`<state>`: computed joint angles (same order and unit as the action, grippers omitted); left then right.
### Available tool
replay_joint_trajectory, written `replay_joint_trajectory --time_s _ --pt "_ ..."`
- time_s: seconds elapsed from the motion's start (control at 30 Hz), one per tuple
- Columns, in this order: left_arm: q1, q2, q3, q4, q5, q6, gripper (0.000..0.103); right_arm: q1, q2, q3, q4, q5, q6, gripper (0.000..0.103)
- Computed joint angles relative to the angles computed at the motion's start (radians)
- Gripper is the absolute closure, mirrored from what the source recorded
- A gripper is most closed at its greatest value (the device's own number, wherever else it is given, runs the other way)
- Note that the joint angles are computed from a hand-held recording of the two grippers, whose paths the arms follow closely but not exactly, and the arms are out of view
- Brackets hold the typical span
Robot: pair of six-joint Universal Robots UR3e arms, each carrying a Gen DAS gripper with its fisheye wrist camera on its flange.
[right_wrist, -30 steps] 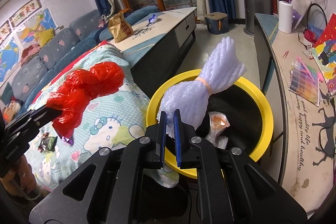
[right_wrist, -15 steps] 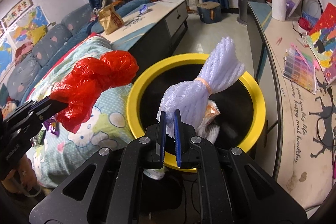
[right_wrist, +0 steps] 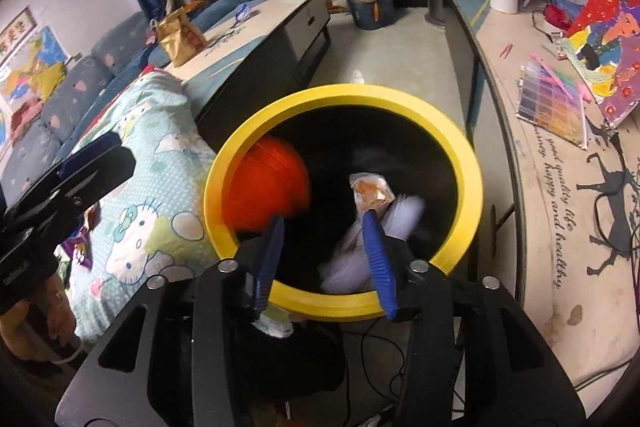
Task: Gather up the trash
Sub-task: 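Open both tools to drop the red bag and lavender net into the bin, then move both tools back over the remaining wrappers on the bed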
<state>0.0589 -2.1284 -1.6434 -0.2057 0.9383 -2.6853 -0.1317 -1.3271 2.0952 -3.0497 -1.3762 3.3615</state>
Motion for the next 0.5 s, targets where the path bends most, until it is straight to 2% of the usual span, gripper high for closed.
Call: replay_joint_trajectory --time_s 0.03,0.07,0.13,0.2,0.27,0.5 --pt "0.007 0.005 -0.014 0.019 0.003 -0.011 0.033 0.002 -0.003 0.002 -0.006 -0.008 0.004 0.066" --pt "0.011 0.008 -0.023 0.031 0.006 -0.025 0.026 0.002 -0.006 0.002 -0.012 -0.012 0.008 0.06" --pt "0.032 0.022 -0.049 0.045 -0.003 -0.041 0.021 0.011 -0.011 0.012 -0.049 -0.033 0.026 0.054" --pt "0.05 0.039 -0.077 0.063 -0.003 -0.053 0.018 0.019 -0.013 0.013 -0.072 -0.042 0.03 0.053" --pt "0.069 0.057 -0.101 0.077 -0.001 -0.073 0.008 0.038 -0.015 0.002 -0.076 -0.057 0.031 0.052" --pt "0.134 0.115 -0.168 0.104 -0.011 -0.096 0.007 0.083 -0.017 -0.021 -0.109 -0.079 0.038 0.043"
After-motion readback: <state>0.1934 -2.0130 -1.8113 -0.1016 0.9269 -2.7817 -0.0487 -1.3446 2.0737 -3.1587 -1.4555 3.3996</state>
